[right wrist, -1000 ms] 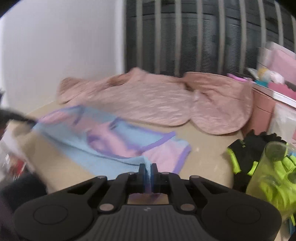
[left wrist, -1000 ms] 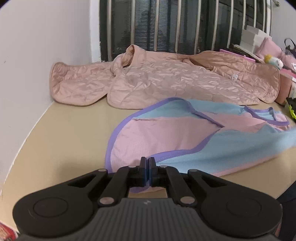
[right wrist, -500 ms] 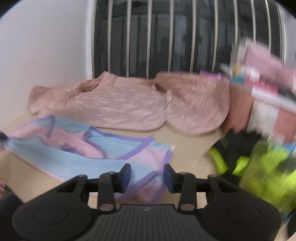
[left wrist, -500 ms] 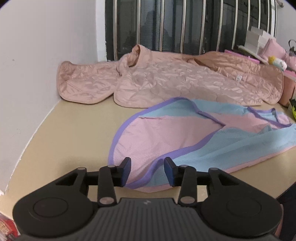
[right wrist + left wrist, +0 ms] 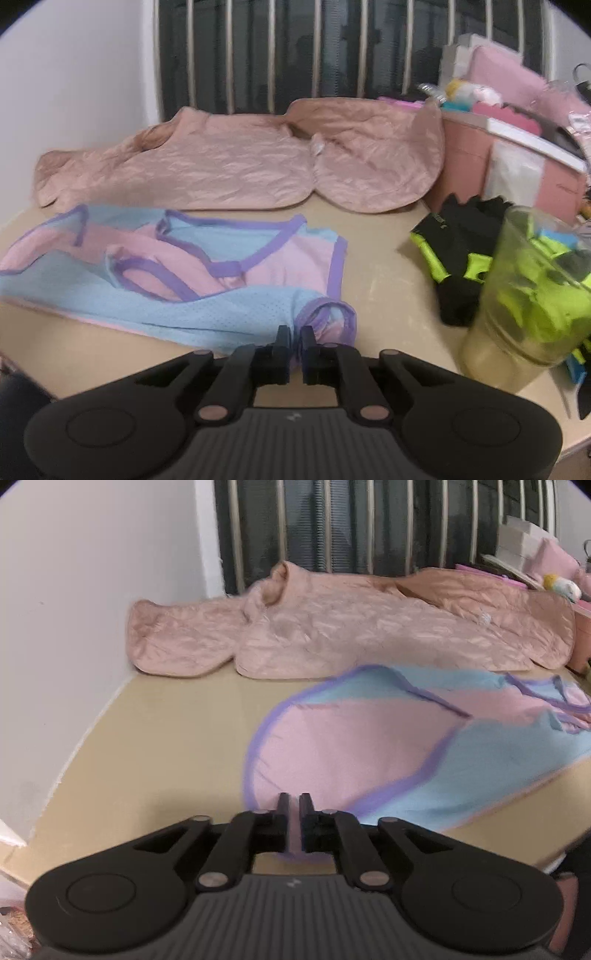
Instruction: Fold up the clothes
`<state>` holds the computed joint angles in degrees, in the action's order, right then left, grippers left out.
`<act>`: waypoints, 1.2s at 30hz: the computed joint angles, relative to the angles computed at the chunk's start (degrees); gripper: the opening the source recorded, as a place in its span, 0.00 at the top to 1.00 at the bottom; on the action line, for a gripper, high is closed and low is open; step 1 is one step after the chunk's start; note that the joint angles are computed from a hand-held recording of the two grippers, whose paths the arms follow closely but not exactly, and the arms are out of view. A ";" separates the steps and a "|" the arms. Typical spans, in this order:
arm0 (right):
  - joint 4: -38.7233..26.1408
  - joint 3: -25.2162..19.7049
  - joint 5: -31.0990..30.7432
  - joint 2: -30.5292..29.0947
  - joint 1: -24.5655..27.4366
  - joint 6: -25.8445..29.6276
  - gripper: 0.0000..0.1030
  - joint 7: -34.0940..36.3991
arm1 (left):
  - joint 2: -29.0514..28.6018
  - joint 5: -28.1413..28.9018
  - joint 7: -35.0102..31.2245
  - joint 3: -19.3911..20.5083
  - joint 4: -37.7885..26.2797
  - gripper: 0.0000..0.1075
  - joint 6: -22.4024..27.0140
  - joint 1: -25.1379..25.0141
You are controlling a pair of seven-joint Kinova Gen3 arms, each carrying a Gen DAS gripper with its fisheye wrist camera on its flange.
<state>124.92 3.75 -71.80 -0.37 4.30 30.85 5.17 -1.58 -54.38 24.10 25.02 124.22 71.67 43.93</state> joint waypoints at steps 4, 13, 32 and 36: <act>2.00 0.34 -8.39 -2.32 -0.36 1.50 0.77 9.32 | -1.90 -1.62 1.20 5.35 -0.03 0.69 0.09 -5.32; -1.49 7.10 -8.88 -1.16 -17.17 -1.39 0.68 6.46 | -1.38 -4.49 -10.73 0.61 -5.88 0.53 -16.48 -18.88; -22.01 20.87 1.30 18.18 -35.36 10.14 0.97 -24.12 | 5.72 -6.21 1.70 -26.29 -9.54 1.00 -37.79 -6.68; -16.14 11.72 -3.63 11.17 -24.84 9.45 0.98 -14.80 | 1.83 -9.99 11.02 -19.06 -6.58 1.00 -29.00 -3.18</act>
<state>108.79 15.46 -75.43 10.79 -20.54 40.30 -9.63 0.25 -64.37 35.12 5.97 117.64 42.67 40.75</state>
